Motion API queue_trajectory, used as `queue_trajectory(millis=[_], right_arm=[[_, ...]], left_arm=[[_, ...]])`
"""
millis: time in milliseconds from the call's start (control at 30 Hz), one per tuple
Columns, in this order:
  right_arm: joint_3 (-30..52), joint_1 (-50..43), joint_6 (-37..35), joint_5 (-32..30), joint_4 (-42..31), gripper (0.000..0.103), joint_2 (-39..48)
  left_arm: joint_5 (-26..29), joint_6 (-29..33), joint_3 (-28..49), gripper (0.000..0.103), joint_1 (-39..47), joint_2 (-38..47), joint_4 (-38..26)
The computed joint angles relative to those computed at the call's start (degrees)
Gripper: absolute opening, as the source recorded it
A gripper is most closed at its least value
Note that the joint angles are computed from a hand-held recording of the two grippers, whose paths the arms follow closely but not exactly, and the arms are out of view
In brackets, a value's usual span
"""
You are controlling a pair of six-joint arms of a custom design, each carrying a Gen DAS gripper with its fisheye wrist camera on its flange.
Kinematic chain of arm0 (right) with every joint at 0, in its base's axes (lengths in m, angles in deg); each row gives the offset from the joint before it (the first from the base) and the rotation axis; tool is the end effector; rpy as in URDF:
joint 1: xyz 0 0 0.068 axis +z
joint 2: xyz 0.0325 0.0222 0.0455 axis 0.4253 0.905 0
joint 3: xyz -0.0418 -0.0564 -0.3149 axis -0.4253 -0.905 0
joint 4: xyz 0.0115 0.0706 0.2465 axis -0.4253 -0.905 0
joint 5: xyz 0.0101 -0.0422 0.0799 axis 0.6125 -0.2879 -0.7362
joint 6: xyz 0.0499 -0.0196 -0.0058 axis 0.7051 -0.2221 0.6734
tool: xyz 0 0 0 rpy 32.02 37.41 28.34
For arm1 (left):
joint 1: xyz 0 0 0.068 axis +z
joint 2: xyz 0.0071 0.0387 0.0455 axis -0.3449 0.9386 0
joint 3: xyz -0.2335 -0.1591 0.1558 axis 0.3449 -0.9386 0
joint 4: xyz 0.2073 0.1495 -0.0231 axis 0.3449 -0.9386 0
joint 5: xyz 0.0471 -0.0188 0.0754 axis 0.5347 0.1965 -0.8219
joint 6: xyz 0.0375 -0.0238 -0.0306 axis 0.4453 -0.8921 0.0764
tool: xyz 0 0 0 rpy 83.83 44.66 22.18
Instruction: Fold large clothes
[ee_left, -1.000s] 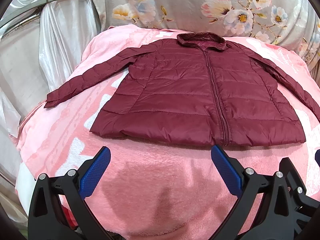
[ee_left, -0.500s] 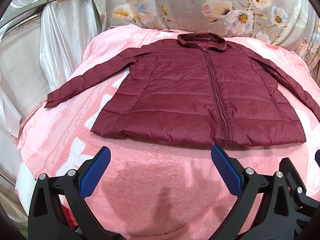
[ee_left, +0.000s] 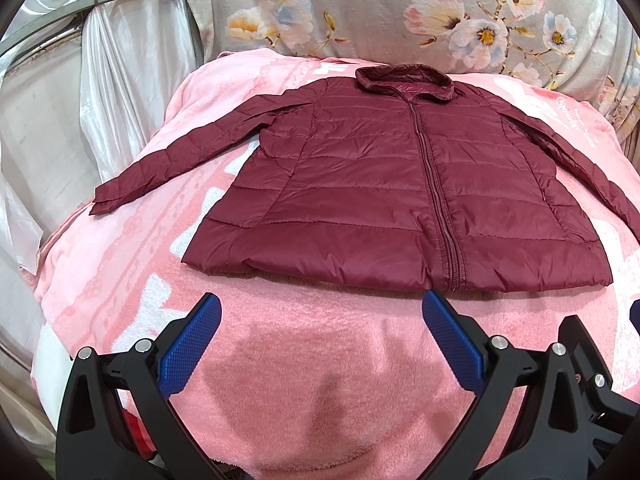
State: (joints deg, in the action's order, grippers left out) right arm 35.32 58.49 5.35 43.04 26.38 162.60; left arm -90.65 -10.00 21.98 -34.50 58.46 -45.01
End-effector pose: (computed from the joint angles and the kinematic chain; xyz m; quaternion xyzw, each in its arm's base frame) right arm 0.1797 0.0922 0.1974 0.1819 0.8972 -0.0747 0.3954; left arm 0.2613 -0.0614 0.1841 0.0945 0.9227 0.0237 0.3729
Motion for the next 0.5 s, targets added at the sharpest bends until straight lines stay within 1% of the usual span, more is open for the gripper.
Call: queue_trajectory(millis=[500], right_arm=[[0.0,0.0,0.0,-0.1,0.2,0.098,0.2]], left_arm=[[0.0,0.1,0.0,0.098,0.1,0.0,0.0]])
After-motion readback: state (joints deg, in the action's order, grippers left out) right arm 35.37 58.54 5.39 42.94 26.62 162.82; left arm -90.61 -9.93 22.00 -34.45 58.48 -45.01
